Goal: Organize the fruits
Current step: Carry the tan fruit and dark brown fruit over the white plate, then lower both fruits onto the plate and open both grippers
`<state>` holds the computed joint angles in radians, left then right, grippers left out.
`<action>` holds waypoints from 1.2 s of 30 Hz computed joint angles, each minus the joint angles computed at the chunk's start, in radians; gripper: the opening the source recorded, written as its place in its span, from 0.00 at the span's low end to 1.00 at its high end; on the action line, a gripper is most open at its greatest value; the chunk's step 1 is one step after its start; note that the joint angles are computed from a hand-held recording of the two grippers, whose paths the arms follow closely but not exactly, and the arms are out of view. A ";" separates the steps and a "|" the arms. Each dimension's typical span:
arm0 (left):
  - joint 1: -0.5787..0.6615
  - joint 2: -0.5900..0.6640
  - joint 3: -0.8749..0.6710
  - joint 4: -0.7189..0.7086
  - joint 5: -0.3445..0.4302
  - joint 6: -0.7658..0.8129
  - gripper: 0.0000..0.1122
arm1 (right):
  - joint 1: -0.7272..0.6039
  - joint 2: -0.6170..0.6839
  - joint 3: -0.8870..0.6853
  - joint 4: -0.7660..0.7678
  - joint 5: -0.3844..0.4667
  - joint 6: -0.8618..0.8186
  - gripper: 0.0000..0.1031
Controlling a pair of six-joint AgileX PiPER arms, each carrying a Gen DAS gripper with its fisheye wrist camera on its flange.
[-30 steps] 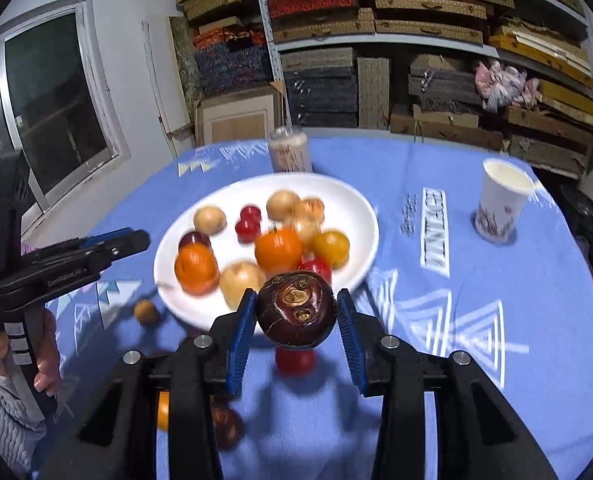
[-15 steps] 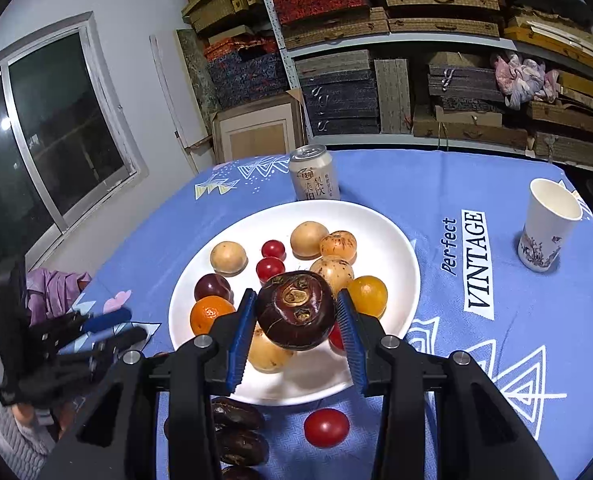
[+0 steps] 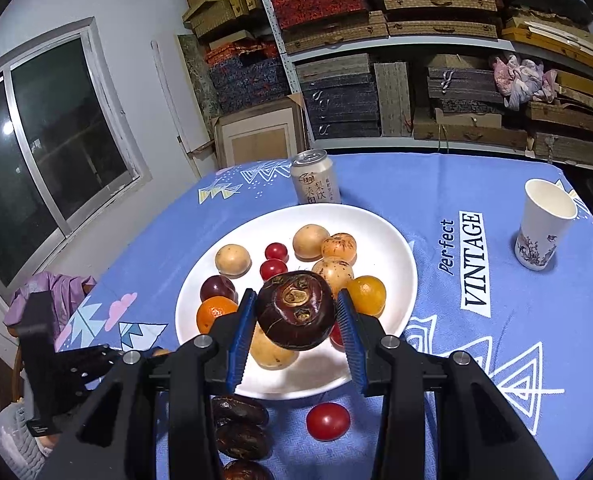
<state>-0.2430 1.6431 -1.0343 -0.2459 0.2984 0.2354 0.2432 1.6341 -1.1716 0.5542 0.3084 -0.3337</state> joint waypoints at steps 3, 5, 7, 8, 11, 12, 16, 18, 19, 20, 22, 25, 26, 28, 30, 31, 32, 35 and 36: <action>-0.001 -0.036 -0.053 0.011 0.025 -0.037 0.24 | 0.002 -0.002 0.000 -0.017 -0.001 0.017 0.40; -0.016 -0.035 -0.128 0.123 0.033 -0.156 0.24 | 0.009 -0.008 -0.003 -0.040 -0.003 0.038 0.40; -0.029 -0.004 -0.247 0.209 0.073 -0.265 0.24 | 0.022 -0.009 -0.025 -0.114 0.002 0.106 0.40; -0.038 0.022 -0.321 0.262 0.097 -0.325 0.24 | 0.029 -0.007 -0.052 -0.162 0.013 0.151 0.40; -0.063 0.126 -0.542 0.344 0.187 -0.409 0.24 | 0.060 0.015 -0.165 -0.376 0.067 0.324 0.40; -0.068 0.161 -0.602 0.345 0.217 -0.413 0.24 | 0.065 0.030 -0.207 -0.421 0.088 0.358 0.40; -0.075 0.312 -0.767 0.328 0.295 -0.414 0.24 | 0.064 0.137 -0.354 -0.443 0.167 0.369 0.40; -0.071 0.372 -0.821 0.295 0.334 -0.391 0.24 | 0.068 0.208 -0.402 -0.442 0.195 0.359 0.40; -0.071 0.411 -0.851 0.296 0.349 -0.392 0.24 | 0.072 0.237 -0.420 -0.447 0.206 0.360 0.40; -0.069 0.439 -0.875 0.295 0.360 -0.393 0.24 | 0.076 0.271 -0.442 -0.456 0.215 0.365 0.40; -0.062 0.490 -0.923 0.286 0.380 -0.389 0.24 | 0.079 0.318 -0.480 -0.452 0.232 0.363 0.40; -0.051 0.553 -0.998 0.280 0.409 -0.379 0.24 | 0.075 0.386 -0.555 -0.451 0.274 0.354 0.40; -0.047 0.579 -1.032 0.271 0.425 -0.369 0.24 | 0.072 0.411 -0.586 -0.448 0.296 0.348 0.40; -0.044 0.616 -1.085 0.273 0.447 -0.368 0.24 | 0.071 0.446 -0.626 -0.462 0.322 0.352 0.40; -0.039 0.657 -1.145 0.254 0.484 -0.350 0.25 | 0.069 0.475 -0.662 -0.460 0.348 0.343 0.41; -0.038 0.676 -1.171 0.245 0.500 -0.346 0.25 | 0.073 0.483 -0.671 -0.470 0.353 0.349 0.41; -0.037 0.693 -1.199 0.242 0.517 -0.341 0.25 | 0.081 0.485 -0.670 -0.505 0.343 0.366 0.41; -0.035 0.730 -1.249 0.236 0.543 -0.347 0.26 | 0.091 0.494 -0.680 -0.529 0.350 0.366 0.49; -0.031 0.738 -1.262 0.223 0.556 -0.340 0.30 | 0.091 0.494 -0.680 -0.526 0.351 0.362 0.56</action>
